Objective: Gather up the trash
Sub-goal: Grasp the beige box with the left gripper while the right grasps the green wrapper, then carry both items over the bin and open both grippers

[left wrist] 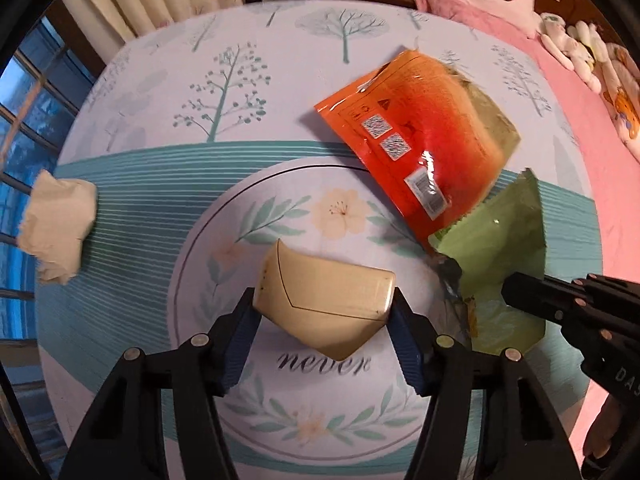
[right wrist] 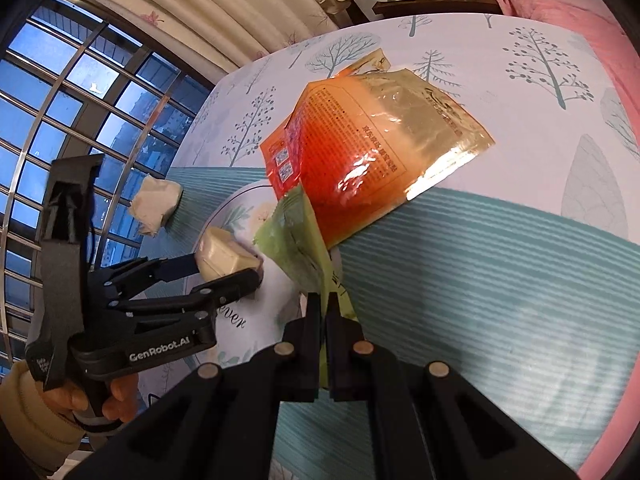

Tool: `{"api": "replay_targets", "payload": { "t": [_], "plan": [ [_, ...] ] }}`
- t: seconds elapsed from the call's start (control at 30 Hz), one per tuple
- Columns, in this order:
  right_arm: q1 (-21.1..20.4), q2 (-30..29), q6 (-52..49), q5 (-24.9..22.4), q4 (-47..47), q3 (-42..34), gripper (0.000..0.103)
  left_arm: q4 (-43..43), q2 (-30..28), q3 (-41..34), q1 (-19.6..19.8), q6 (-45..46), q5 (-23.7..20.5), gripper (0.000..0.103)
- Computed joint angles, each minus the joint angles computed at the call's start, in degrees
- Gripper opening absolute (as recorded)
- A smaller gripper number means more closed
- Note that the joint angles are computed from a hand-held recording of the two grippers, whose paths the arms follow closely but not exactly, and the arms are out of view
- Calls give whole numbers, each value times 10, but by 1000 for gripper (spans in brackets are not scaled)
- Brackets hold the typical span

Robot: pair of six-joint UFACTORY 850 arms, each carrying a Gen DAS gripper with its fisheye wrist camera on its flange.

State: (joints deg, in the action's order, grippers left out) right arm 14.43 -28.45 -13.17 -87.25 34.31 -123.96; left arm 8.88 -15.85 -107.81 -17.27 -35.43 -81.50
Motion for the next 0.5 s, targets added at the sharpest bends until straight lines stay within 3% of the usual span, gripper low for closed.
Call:
{"api": "replay_targets", "payload": {
  "t": [0.23,0.5],
  "plan": [
    [7,62,4,24,-9,65,2,32,56,29,-43,5,0,61],
    [43,189,45,76,-33,178,2,45,177,108,-95,-30,3,61]
  ]
}}
